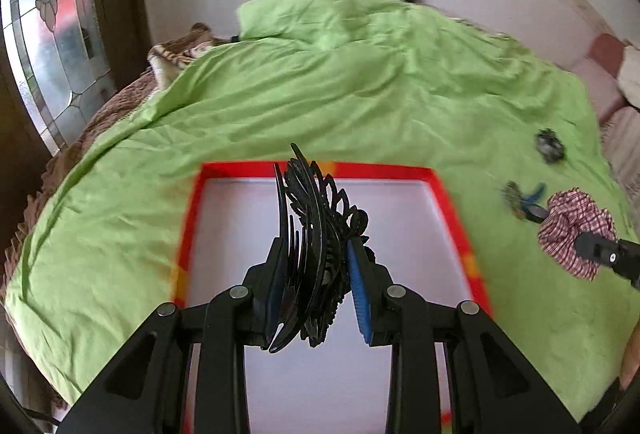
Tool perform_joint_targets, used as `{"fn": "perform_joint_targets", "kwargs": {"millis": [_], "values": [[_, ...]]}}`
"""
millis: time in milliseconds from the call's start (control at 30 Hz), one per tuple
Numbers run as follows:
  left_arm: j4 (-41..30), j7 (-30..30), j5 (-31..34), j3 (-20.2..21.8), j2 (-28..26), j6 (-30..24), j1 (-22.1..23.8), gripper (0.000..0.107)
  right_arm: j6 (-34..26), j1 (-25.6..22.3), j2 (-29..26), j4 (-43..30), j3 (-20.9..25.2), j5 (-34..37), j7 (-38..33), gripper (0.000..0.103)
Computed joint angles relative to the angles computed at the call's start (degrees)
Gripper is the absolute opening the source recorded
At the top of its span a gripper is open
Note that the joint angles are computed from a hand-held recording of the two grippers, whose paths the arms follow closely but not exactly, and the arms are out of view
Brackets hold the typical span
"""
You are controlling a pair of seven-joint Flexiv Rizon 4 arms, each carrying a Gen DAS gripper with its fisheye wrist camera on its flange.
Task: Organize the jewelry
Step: 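Carry both items to the red tray and open both tools to release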
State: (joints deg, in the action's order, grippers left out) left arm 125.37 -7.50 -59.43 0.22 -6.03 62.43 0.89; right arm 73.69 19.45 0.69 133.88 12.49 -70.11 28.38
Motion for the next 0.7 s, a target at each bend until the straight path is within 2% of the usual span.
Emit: {"fn": "perform_joint_targets", "kwargs": {"millis": [100, 267, 400, 600, 633, 667, 700], "values": [[-3.01, -0.43, 1.77, -0.74, -3.85, 2.72, 0.35, 0.029, 3.48, 0.45, -8.02, -5.53, -2.65, -1.35, -0.58, 0.012], [-7.31, -4.12, 7.07, -2.45, -9.48, 5.39, 1.85, 0.029, 5.97, 3.03, -16.18, -11.24, -6.07, 2.95, -5.45, 0.012], [-10.24, -7.19, 9.88, -4.02, -12.74, 4.26, 3.87, 0.029, 6.52, 5.36, -19.53, -13.68, -8.53, 7.2, -8.53, 0.013], [-10.7, -6.14, 9.68, -6.39, -13.75, 5.36, 5.39, 0.031, 4.79, 8.76, -21.69, -15.43, -11.27, 12.48, -13.74, 0.018], [-10.52, -5.85, 9.48, -6.59, -13.64, 5.7, 5.49, 0.031, 4.38, 9.31, -21.78, -15.56, -11.88, 12.29, -13.77, 0.022], [-10.46, -5.64, 9.22, -6.77, -13.56, 5.71, 5.65, 0.031, 4.01, 9.74, -21.84, -15.66, -12.3, 12.06, -13.79, 0.035], [-10.28, -5.44, 8.76, -6.92, -13.39, 5.81, 5.79, 0.031, 3.16, 10.24, -21.63, -15.61, -12.74, 11.58, -13.42, 0.053]]}}
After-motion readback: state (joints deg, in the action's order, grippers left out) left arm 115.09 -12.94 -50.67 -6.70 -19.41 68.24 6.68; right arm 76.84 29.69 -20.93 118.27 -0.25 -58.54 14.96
